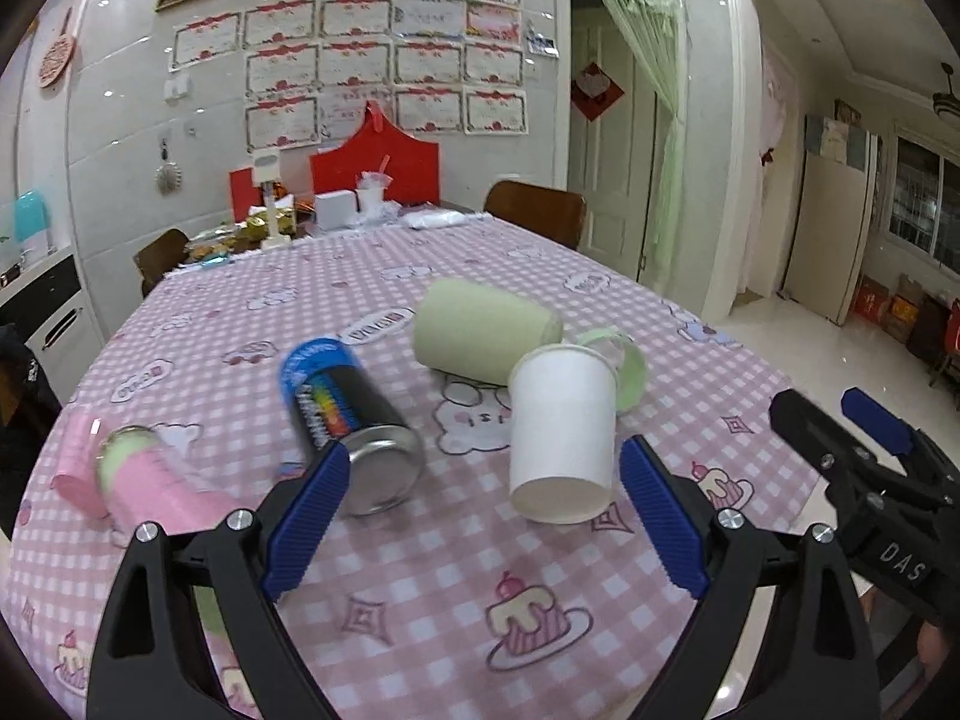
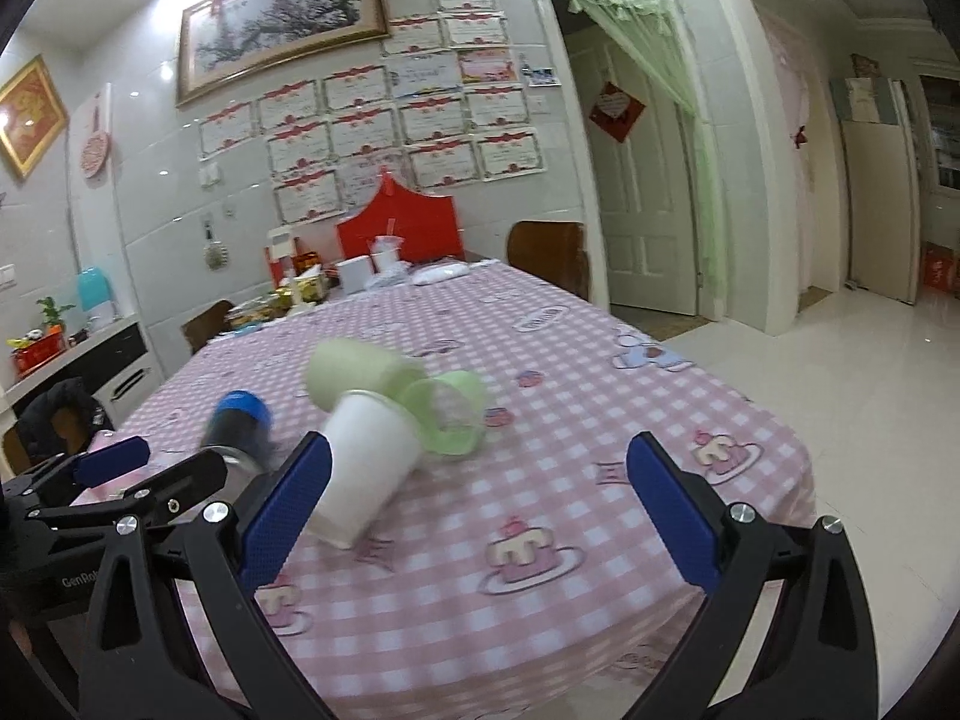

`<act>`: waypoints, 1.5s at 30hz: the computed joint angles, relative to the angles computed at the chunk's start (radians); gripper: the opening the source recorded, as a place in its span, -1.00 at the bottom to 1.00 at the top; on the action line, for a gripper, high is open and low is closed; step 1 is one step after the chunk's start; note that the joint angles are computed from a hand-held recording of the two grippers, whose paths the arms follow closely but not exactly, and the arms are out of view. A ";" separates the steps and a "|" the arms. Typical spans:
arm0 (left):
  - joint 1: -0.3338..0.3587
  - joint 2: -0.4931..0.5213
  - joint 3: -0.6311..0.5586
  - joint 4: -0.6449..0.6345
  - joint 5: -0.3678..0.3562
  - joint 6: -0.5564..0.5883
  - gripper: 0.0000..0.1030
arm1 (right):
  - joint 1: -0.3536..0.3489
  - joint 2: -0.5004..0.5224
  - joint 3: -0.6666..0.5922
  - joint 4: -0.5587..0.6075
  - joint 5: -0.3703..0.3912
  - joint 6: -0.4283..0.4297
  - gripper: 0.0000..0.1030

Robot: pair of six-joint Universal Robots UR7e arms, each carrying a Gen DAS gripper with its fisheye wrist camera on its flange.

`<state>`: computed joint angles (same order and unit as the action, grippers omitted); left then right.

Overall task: Flip cup upside down
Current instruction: 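Move the right tool toward the white paper cup lying on its side, then close the right gripper around the white paper cup's body and lift it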

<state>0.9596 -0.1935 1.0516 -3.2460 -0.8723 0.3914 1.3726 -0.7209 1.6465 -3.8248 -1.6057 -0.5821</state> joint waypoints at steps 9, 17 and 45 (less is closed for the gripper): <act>0.015 0.122 -0.227 0.201 -0.035 -0.038 0.74 | -0.044 -0.006 -0.035 0.053 0.019 0.065 0.85; 0.022 0.225 -0.420 0.407 0.011 -0.049 0.74 | -0.050 0.006 -0.064 0.127 0.021 0.063 0.85; 0.035 -0.025 0.030 0.250 -0.082 -0.162 0.15 | 0.017 0.016 -0.037 0.130 -0.050 0.002 0.85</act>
<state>0.9942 -0.2189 1.0815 -2.9965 -0.9542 0.2294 1.3900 -0.7051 1.6095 -3.6944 -1.6562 -0.5800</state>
